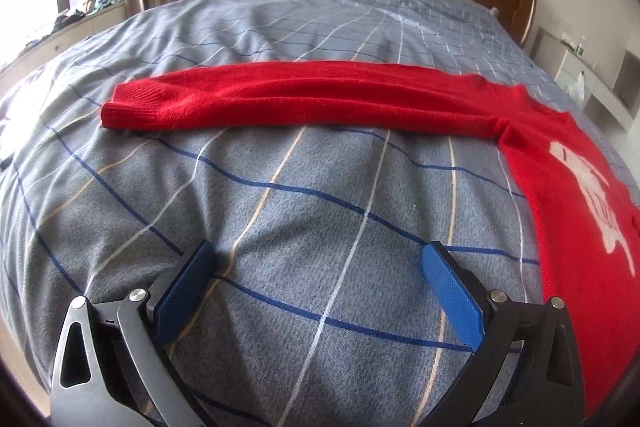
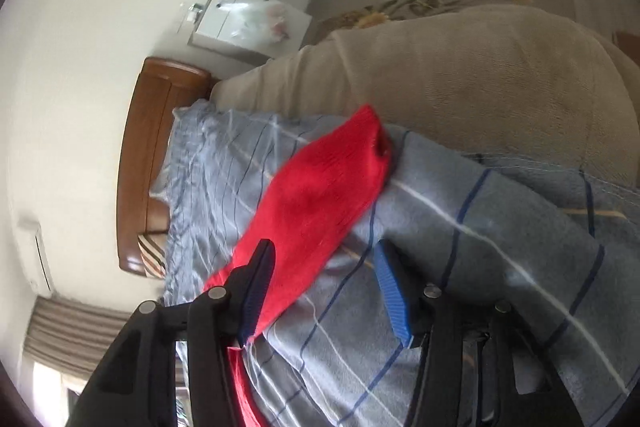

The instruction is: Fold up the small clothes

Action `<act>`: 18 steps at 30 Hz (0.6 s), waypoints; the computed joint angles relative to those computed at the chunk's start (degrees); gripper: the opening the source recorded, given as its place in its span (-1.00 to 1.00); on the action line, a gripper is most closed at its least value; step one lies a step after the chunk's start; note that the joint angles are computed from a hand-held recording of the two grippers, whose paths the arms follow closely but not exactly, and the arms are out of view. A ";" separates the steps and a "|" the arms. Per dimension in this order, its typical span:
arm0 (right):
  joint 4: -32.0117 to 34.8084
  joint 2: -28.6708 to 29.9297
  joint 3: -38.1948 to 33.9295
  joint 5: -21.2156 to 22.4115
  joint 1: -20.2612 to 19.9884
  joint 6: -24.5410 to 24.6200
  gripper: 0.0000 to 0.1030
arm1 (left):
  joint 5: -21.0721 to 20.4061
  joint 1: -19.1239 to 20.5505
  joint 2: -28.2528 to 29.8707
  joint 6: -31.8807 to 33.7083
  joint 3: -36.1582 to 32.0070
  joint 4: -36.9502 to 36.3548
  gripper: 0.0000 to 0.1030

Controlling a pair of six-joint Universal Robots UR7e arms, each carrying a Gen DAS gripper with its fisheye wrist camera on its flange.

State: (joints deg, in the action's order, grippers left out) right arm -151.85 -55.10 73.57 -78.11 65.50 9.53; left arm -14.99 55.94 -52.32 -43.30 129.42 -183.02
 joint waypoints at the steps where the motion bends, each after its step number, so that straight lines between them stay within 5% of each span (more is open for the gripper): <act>1: 0.25 0.70 -0.97 0.42 -0.15 0.14 0.00 | 0.10 -0.06 0.10 -0.13 0.00 0.06 0.99; 6: 0.14 4.47 -6.55 3.15 -0.50 -0.81 0.00 | 0.70 0.01 0.52 -0.32 -0.42 0.84 0.99; 11: 8.59 7.75 -13.49 4.95 -0.55 -5.27 -0.19 | 1.05 -0.06 0.61 -0.85 -0.53 1.47 0.99; 13: 13.91 8.77 -16.62 -0.63 0.90 -10.11 -0.96 | 1.47 -0.11 0.70 -1.47 -0.70 2.47 0.99; 18: 7.86 8.36 -17.20 -10.33 5.64 -18.14 -0.93 | 1.56 -0.10 0.79 -1.57 -0.75 2.55 0.99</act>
State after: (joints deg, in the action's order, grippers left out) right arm -143.99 -46.74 56.36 -88.44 71.13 -8.61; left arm -13.44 55.84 -51.53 -44.87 128.67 -180.48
